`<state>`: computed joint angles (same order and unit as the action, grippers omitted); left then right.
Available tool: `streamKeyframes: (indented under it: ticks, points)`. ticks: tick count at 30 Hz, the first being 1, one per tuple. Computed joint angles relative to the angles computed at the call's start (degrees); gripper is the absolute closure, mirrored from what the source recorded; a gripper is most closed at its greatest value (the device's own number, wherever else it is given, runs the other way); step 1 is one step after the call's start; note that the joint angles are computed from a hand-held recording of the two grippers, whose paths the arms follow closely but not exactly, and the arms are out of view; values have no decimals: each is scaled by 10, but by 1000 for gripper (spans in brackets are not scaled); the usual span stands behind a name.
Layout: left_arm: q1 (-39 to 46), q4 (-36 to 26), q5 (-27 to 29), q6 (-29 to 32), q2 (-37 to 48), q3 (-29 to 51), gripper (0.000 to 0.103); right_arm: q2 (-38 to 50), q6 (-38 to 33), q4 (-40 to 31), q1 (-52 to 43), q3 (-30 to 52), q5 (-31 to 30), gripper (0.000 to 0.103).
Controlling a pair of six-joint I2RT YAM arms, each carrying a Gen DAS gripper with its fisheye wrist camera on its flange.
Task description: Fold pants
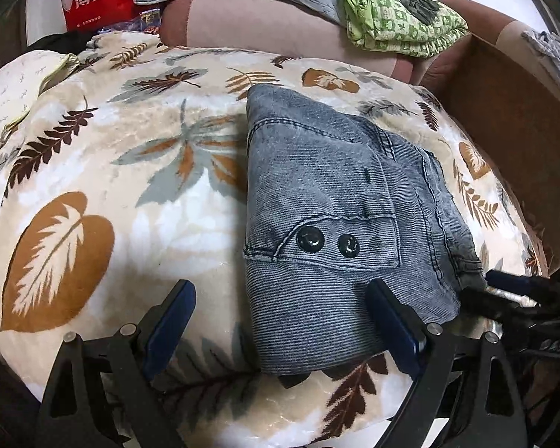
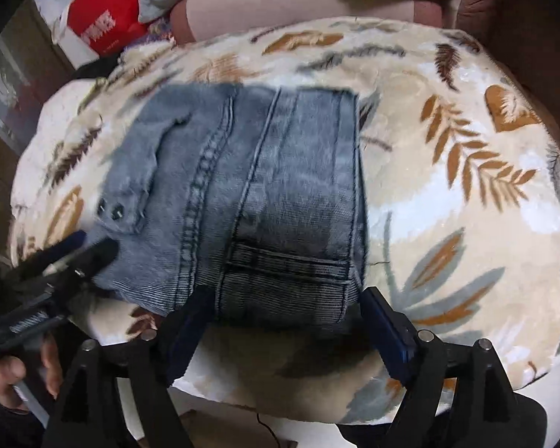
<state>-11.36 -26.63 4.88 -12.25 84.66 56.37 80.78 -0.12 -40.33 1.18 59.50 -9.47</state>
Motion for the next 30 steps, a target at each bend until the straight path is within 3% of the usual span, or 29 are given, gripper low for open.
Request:
streamKeyframes:
  ticks: [5,8,9,16,22,29,30]
  points:
    - [-2,-1,-3,0,-1,0,10,-28,17,2,-14,9,-19,19]
    - [0,-5,2,2,1,2,10,19,17,-1,17,5,47,19]
    - [-1,-7,1,2,2,2,10,34,17,8,14,-1,40,19]
    - [27,-15,25,3,-20,7,10,15,22,-28,-51,48,-44,18]
    - [93,-32,65,-16,-13,30,10,53,31,-58,-122,112,-134,17]
    - [62,-34,50,-10,10,39,10,66,86,-21,-75,118,-275,17]
    - [56,-36,47,-4,11,36,10,68,93,-10,-57,106,-261,17]
